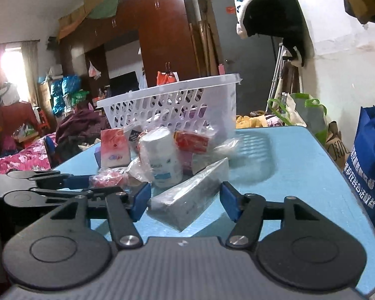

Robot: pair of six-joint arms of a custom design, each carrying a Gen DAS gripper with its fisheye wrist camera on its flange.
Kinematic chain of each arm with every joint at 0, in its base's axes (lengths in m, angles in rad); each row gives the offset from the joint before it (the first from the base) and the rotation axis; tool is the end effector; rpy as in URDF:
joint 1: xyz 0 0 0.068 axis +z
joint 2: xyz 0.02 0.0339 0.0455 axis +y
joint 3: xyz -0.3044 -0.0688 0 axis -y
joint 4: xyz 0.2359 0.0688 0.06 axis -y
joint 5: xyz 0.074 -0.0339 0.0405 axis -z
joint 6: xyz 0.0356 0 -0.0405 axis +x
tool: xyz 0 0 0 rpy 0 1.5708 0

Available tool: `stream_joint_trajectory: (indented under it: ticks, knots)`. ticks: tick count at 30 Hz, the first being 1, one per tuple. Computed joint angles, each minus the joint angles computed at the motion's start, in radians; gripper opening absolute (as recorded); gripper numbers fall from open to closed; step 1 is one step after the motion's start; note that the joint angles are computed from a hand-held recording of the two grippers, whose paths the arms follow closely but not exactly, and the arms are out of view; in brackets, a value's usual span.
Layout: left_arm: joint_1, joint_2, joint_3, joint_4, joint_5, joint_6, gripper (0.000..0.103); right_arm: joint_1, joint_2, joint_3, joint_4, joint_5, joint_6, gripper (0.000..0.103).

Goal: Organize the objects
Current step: 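Grasp a red bag of sweets with the left gripper while the right grasps a silver package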

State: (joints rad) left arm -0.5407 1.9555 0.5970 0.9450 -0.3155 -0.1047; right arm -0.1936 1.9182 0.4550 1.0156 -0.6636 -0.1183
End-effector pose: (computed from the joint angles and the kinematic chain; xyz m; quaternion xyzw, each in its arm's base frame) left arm 0.2983 -0.1662 0.1344 0.0949 0.8258 -0.0465 0.5539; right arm 0.2992 -0.0363 0.1275 -0.1432 0.8062 0.1942 0.5402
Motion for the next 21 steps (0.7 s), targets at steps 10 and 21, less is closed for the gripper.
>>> stream_joint_trajectory:
  ticks: [10, 21]
  knots:
    - [0.037, -0.031, -0.107, 0.136, -0.001, 0.009, 0.048, 0.01, 0.043, -0.02, 0.083, -0.012, -0.01, 0.062]
    - [0.133, -0.205, -0.087, 0.099, 0.095, 0.074, 0.048, 0.031, -0.009, -0.017, 0.13, -0.036, -0.023, 0.06]
